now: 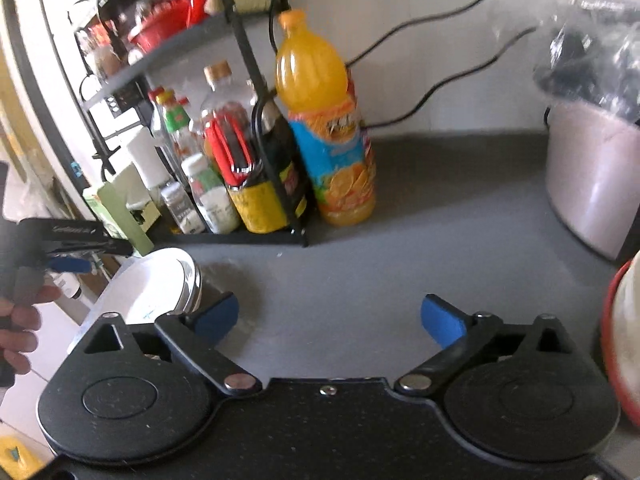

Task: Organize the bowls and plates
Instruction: 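Move both grippers to the white bowls nested in the red bowl, then close both grippers on the rim of the nested bowl stack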

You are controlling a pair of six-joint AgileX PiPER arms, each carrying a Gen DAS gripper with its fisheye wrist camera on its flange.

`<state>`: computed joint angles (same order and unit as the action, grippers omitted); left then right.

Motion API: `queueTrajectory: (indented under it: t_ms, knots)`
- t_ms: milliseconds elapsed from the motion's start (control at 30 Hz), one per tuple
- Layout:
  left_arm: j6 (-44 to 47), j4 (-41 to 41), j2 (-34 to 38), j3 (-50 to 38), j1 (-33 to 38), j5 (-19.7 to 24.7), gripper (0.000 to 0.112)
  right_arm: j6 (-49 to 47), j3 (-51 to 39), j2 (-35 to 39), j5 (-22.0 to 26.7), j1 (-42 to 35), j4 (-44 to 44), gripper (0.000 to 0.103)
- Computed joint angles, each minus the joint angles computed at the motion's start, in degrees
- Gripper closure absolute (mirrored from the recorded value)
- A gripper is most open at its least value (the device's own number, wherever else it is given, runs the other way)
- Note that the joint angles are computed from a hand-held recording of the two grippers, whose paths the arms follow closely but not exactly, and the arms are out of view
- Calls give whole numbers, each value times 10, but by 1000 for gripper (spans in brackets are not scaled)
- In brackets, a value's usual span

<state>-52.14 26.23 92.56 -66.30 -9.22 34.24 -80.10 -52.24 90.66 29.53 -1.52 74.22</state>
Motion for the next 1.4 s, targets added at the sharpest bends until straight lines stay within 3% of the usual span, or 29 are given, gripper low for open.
queueTrajectory:
  t_ms: [367, 500, 733, 1167, 1400]
  knots:
    - [-129, 28, 61, -110, -150, 7, 13, -41, -58, 15, 146, -169, -40, 0]
    - [-178, 59, 89, -143, -192, -6, 9, -47, -75, 27, 163, -212, -46, 0]
    - [-161, 7, 160, -236, -239, 2, 9, -55, -119, 70, 198, -281, -58, 0]
    - [-145, -20, 320, -483, -320, 133, 10, -33, -219, 139, 229, -355, -108, 0]
    - [-103, -52, 417, -652, -341, 228, 12, 16, -265, 181, 229, -383, -134, 0]
